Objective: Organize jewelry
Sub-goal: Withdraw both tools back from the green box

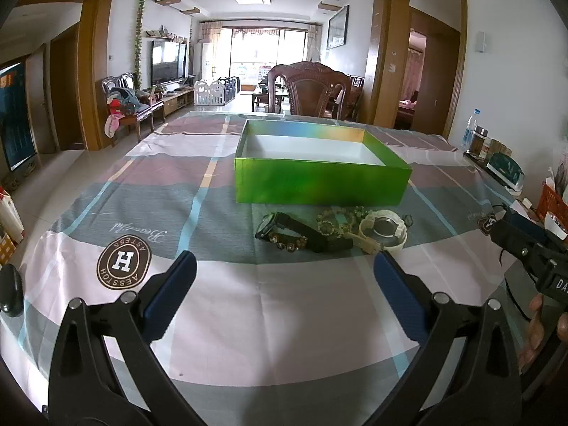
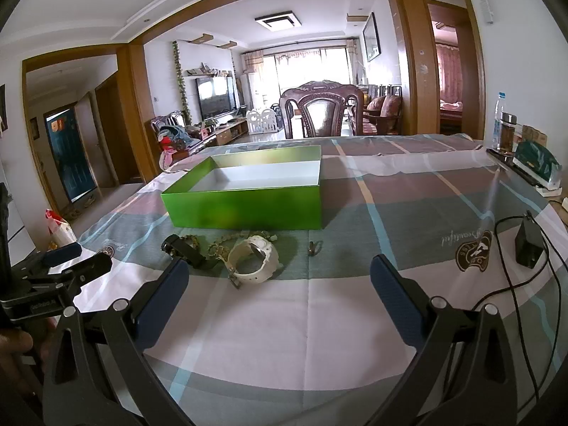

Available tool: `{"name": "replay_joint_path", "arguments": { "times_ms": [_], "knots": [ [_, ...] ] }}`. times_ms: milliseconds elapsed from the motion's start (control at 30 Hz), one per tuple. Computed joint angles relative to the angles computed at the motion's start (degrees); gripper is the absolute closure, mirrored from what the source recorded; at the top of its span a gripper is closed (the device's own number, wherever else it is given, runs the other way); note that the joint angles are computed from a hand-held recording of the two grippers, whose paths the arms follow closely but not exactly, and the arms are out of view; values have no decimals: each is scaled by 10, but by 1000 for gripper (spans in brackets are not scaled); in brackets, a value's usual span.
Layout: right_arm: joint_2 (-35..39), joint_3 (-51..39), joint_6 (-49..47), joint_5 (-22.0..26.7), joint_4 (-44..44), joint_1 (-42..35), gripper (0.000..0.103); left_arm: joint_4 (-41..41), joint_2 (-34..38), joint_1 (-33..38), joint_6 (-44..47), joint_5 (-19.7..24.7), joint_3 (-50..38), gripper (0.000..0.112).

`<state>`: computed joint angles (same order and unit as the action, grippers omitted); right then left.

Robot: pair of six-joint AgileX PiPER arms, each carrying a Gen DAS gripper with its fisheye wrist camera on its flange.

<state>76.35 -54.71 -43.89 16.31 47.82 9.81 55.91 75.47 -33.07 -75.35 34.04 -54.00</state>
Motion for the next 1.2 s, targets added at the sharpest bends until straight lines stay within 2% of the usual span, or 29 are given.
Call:
{"name": "replay_joint_path", "arguments": {
  "times_ms": [900, 1033, 1133, 1200],
  "knots": [
    [20, -11, 36, 0, -35, 10, 3, -22, 11, 22, 21, -20, 7, 13],
    [56, -48, 115, 7, -130, 29, 3, -31, 20, 32, 29, -32, 6, 13],
    [117, -118, 145, 65, -144, 20, 5, -43, 30, 41, 40, -41, 1, 13],
    [157, -165, 173, 100, -160, 17, 12, -49, 37, 47, 47, -46, -2, 13]
  ]
}}
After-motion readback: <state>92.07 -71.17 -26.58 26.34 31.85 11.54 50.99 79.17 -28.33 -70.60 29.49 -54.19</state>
